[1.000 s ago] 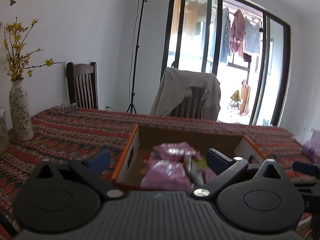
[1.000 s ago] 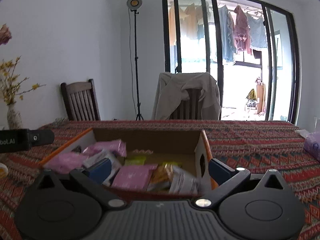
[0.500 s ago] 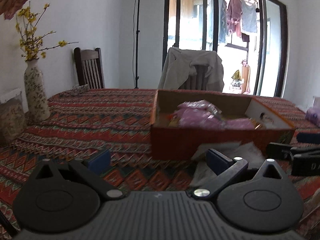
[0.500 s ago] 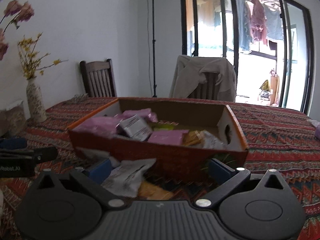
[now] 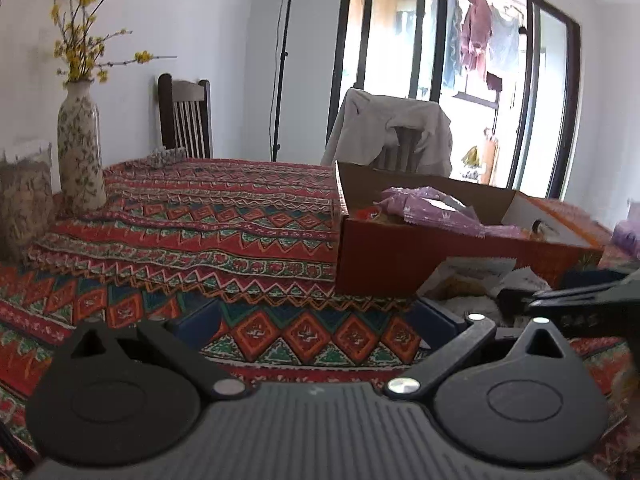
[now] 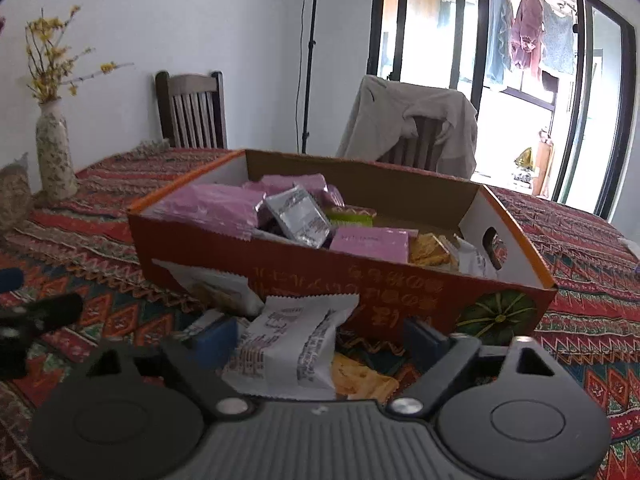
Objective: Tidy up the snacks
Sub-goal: 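Move both grippers back to the white packets on the table, then grasp a white packet with the right gripper while the left gripper grasps another white packet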
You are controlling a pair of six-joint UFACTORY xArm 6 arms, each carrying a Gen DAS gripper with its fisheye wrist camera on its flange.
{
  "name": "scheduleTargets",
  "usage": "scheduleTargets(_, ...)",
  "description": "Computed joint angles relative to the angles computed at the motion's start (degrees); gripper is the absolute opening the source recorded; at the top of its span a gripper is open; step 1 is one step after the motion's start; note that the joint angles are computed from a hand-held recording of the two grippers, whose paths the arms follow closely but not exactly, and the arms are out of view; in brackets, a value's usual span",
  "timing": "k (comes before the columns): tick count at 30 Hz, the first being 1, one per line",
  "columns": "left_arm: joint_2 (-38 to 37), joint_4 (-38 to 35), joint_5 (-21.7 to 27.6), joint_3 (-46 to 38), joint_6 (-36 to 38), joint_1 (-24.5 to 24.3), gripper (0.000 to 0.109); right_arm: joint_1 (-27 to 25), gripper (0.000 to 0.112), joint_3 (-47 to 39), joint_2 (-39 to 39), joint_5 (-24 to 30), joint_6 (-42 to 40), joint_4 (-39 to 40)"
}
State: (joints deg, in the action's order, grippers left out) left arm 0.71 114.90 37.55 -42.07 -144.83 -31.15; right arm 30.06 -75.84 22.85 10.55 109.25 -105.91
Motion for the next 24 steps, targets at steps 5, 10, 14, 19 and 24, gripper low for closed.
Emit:
scheduleTargets(5, 0.01, 1.79, -2.86, -0.2, -2.81, 1.71, 0.103, 0.41, 0.075, -0.9, 0.99, 0.28, -0.45, 0.25)
scheduleTargets(10, 0.1, 1.92, -2.92, -0.32, -2.79, 1.6, 0.103, -0.11, 0.048, -0.73, 1.75, -1.97, -6.3, 4.93)
scheduleTargets(14, 0.22, 1.46, -3.32, -0.44, -2.96, 1.86, 0.103, -0.28, 0.046, -0.21, -0.04, -2.61, 8.35, -9.1)
scheduleTargets(19, 0.49, -0.69, -3.56, -0.77, -1.32, 2.05, 0.103, -0.17, 0.045, 3.0, -4.66, -0.64, 31.59, -29.66)
scheduleTargets(24, 1.47, -6.22, -1.62, -1.86, 5.37, 0.72, 0.103, -1.43, 0.045, 7.86, -9.09, 2.37, 42.08, -38.38)
